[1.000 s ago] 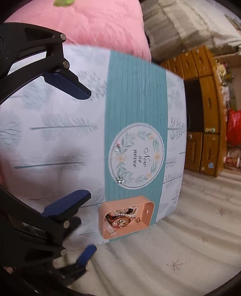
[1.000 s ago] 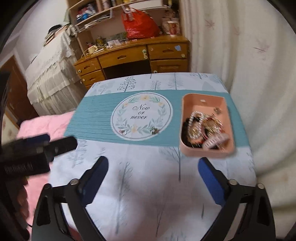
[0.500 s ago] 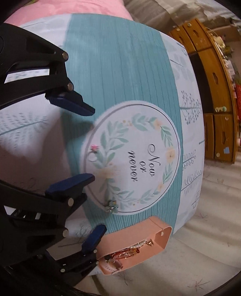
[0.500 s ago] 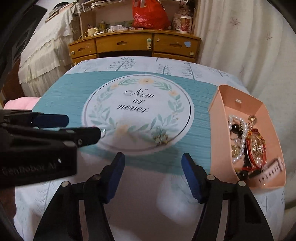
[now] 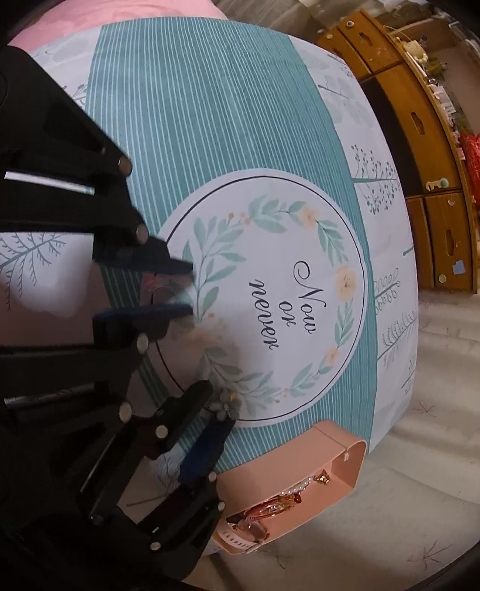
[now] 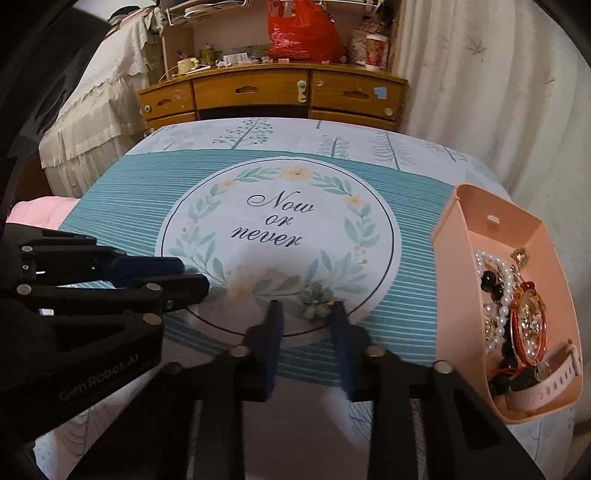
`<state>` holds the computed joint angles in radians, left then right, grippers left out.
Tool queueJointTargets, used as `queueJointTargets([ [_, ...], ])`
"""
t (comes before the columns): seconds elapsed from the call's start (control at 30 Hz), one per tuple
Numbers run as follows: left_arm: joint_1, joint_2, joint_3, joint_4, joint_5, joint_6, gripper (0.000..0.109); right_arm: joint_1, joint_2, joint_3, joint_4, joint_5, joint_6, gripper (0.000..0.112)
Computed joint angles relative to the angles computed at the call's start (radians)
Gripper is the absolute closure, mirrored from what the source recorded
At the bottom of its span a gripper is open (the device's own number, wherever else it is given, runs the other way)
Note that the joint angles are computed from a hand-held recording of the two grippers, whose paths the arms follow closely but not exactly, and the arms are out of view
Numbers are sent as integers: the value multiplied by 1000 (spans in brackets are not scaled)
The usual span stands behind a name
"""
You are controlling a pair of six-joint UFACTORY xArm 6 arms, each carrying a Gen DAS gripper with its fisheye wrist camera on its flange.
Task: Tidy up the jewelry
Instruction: 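Grasp the silver ring with the left gripper while the right gripper grasps the flower brooch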
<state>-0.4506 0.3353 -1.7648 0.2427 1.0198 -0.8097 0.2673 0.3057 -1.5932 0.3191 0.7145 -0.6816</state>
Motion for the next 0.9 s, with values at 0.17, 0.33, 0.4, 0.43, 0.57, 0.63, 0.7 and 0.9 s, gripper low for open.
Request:
queueJointTargets([
  [0.17, 1, 2, -24, -44, 39, -9, 109, -5, 6, -32, 11, 55, -8, 98],
  [0.33, -3, -33, 8, -32, 43, -64, 109, -21, 19, -61, 48, 97, -47, 99],
  [0.4, 1, -45, 12, -32, 45, -75, 109, -28, 23, -75, 60, 123, -53, 100],
  [0.43, 1, -50, 11, -25, 48, -82, 109, -29, 24, -81, 59, 128, -65, 100],
  [0.57, 7, -80, 25, -30, 62, -98, 109, -42, 8, -87, 81, 148, -105, 100],
  [0.63, 13, -91, 37, -69, 59, -79, 109, -54, 12, -115, 98, 191, -114, 100],
  [0.7, 12, -91, 33, -91, 71, -70, 109, -65, 7, -129, 109, 217, -131, 100],
  [0.9, 0, -49, -17, -130, 111, -69, 107, -109, -17, -165, 135, 298, -188, 100],
])
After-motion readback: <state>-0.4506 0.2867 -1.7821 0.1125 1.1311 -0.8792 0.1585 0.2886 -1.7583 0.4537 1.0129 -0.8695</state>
